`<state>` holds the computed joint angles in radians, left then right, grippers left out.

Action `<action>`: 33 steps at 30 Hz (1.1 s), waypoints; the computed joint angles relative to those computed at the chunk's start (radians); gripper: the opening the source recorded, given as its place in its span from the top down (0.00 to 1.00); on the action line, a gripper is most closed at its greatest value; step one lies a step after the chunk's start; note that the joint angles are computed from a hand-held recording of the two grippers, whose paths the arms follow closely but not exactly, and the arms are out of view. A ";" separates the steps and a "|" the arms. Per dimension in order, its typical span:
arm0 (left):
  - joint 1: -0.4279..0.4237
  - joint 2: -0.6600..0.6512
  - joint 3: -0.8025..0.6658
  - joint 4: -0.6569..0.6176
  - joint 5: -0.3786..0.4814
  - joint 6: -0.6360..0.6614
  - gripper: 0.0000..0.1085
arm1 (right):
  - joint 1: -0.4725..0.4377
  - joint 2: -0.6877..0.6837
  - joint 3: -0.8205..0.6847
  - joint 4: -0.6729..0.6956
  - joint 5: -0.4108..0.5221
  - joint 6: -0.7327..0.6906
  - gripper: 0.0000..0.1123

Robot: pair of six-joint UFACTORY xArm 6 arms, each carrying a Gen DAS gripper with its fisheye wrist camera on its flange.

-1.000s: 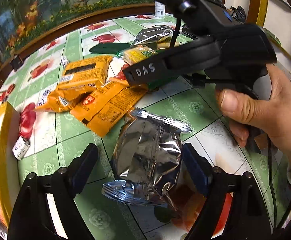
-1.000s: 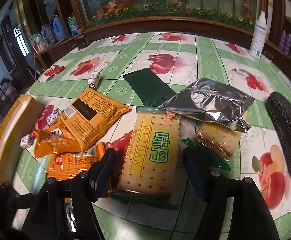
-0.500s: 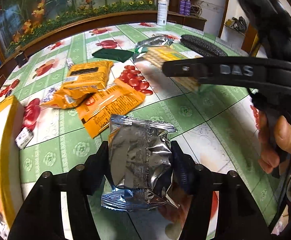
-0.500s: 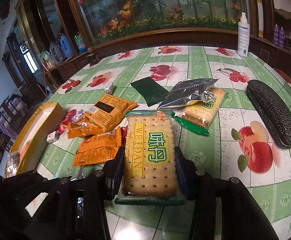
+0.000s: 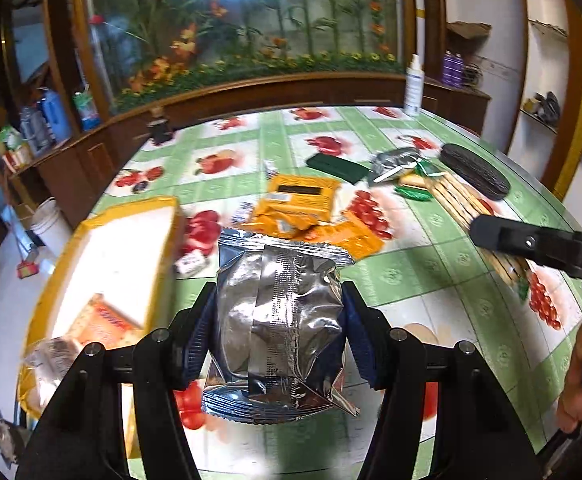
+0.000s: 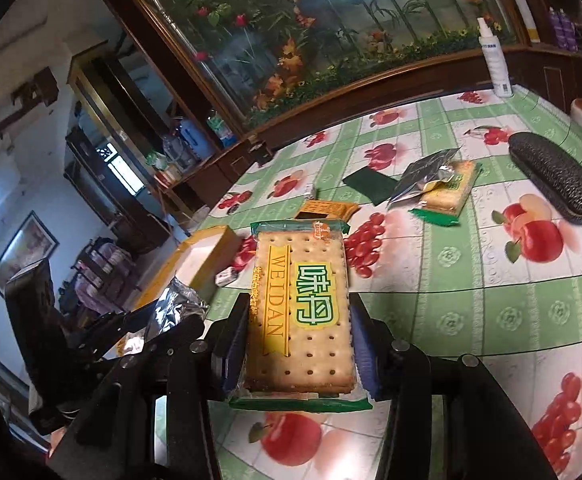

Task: Organize snacks
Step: 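Carry both packs into the white box and open both tools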

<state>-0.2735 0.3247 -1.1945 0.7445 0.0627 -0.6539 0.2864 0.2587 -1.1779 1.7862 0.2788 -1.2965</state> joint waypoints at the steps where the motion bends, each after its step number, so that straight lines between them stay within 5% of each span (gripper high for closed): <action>1: 0.010 -0.004 -0.003 0.055 0.005 -0.058 0.46 | 0.002 -0.002 0.000 0.005 0.015 -0.002 0.58; 6: 0.054 -0.015 -0.002 0.184 0.024 -0.195 0.46 | 0.047 0.005 -0.023 -0.032 0.011 0.014 0.58; 27: 0.190 -0.014 0.020 0.227 0.039 -0.308 0.46 | 0.143 0.208 -0.265 -0.326 0.083 0.265 0.58; 33: 0.267 0.008 0.033 0.016 0.057 -0.162 0.46 | 0.178 0.371 -0.489 -0.484 0.147 0.415 0.58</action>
